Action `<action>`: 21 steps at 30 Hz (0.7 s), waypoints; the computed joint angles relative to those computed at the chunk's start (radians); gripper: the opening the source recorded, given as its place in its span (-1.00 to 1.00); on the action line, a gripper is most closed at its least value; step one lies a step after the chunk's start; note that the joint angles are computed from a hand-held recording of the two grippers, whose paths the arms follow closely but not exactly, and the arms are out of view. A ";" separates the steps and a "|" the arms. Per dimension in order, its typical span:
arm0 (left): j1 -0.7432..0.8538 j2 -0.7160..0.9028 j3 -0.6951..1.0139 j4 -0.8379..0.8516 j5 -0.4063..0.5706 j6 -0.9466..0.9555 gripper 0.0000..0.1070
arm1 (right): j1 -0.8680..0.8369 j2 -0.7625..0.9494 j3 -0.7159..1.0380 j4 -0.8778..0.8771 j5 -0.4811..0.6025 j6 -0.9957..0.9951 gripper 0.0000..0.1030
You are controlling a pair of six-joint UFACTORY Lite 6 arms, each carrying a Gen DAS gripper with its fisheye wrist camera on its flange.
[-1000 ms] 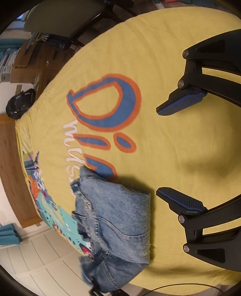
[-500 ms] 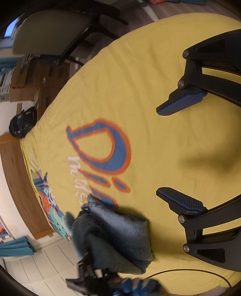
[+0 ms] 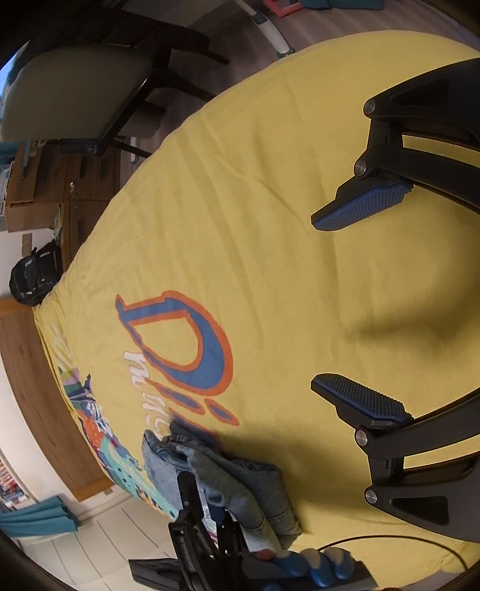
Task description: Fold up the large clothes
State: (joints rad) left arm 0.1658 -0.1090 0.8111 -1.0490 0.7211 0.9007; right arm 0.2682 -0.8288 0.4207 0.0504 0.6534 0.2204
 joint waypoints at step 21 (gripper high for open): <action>0.643 0.122 0.162 0.208 0.346 0.567 -0.12 | 0.562 1.112 0.913 0.003 -0.341 0.158 0.57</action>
State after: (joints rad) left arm 0.8084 0.0125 0.9731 -0.8409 1.0675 1.4677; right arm 0.8298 0.2828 1.3335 0.0531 0.3120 0.3785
